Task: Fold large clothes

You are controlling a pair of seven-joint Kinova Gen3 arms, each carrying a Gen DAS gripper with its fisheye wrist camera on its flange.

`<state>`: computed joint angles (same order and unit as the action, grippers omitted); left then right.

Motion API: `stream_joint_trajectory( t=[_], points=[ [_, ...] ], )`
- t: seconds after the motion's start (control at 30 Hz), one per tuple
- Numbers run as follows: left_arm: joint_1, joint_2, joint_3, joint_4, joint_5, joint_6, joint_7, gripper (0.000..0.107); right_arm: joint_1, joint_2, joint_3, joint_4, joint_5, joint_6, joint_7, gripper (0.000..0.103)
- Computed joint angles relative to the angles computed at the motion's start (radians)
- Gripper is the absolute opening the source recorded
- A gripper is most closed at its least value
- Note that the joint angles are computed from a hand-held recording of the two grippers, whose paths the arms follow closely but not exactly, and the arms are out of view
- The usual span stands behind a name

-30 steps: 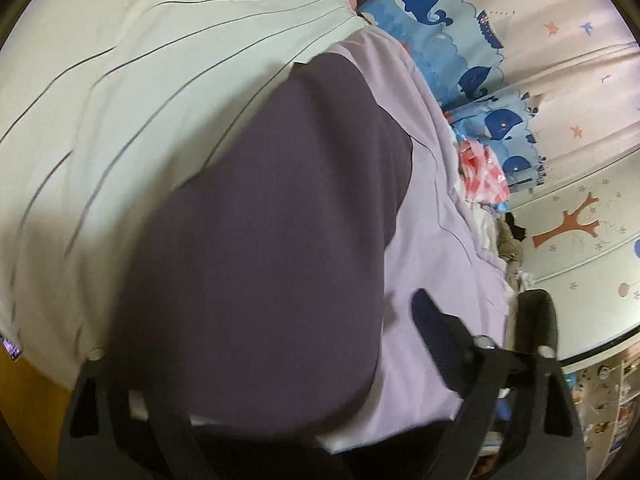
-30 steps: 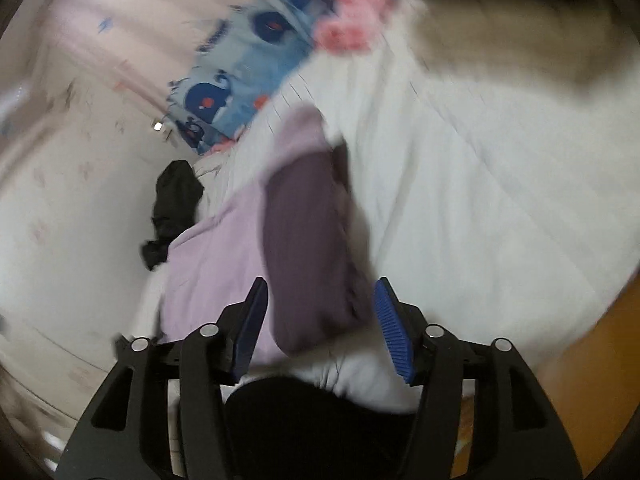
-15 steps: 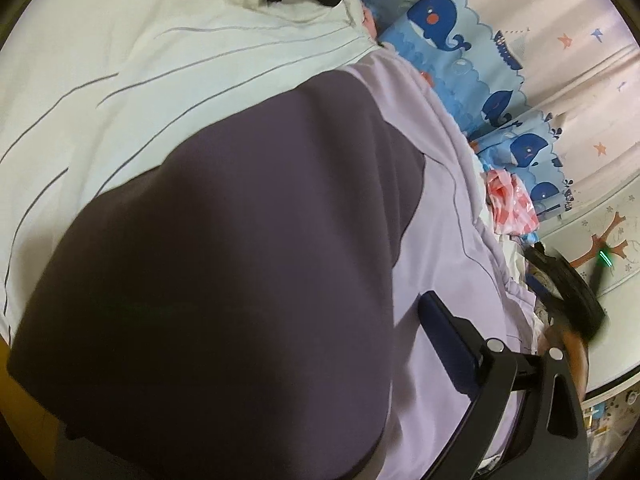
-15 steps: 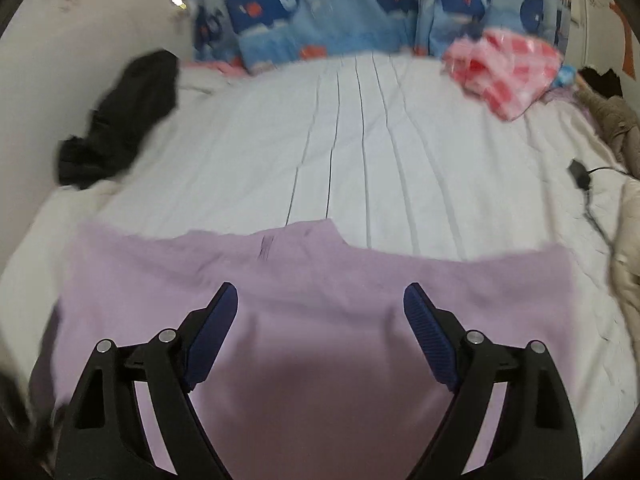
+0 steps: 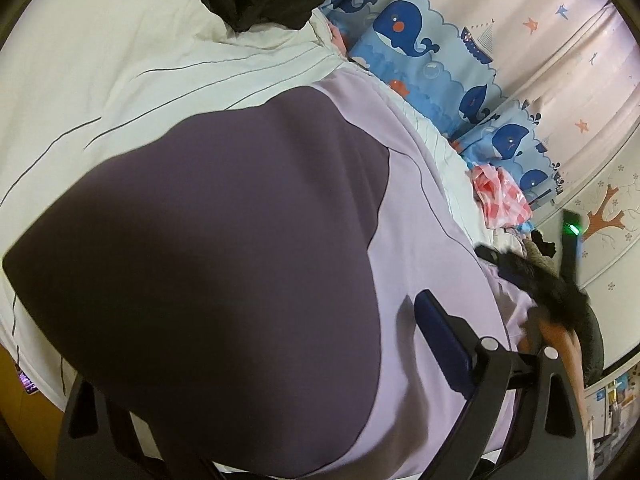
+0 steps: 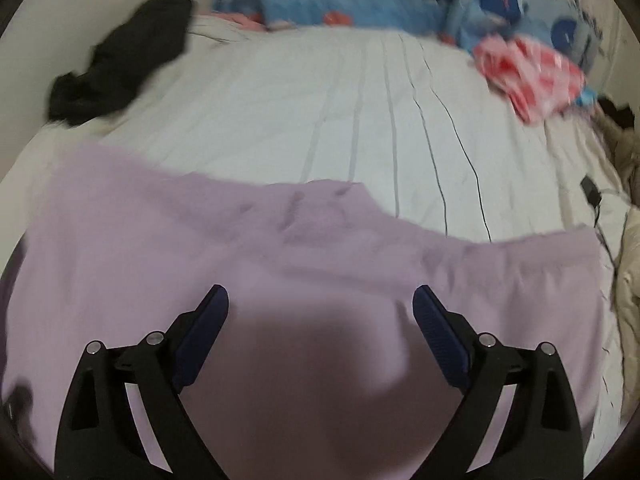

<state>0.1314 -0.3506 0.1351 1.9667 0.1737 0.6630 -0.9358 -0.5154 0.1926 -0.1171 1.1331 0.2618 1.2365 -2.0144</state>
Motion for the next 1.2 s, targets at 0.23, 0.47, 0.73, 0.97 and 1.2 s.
stream_joint_trajectory(
  t=[0.23, 0.47, 0.73, 0.97, 1.2],
  points=[
    [0.084, 0.004, 0.023, -0.023, -0.218, 0.025, 0.198, 0.09, -0.042, 0.009, -0.006, 0.073, 0.035, 0.005, -0.01, 0.096],
    [0.04, -0.002, 0.059, -0.022, -0.219, 0.033, 0.209, 0.09, -0.089, -0.093, -0.069, 0.177, 0.117, 0.008, -0.038, 0.096],
    [0.185, -0.048, -0.252, 0.108, 0.076, -0.105, 0.006, 0.093, -0.038, -0.126, -0.065, 0.184, 0.035, -0.021, 0.002, 0.097],
    [0.307, -0.005, -0.413, 0.11, 0.286, -0.101, -0.249, 0.096, -0.018, -0.124, -0.113, 0.21, 0.039, -0.004, 0.015, 0.097],
    [0.22, 0.014, -0.346, 0.117, 0.338, -0.104, -0.254, 0.091, -0.071, 0.03, -0.022, -0.055, 0.206, 0.067, 0.003, 0.097]
  ],
)
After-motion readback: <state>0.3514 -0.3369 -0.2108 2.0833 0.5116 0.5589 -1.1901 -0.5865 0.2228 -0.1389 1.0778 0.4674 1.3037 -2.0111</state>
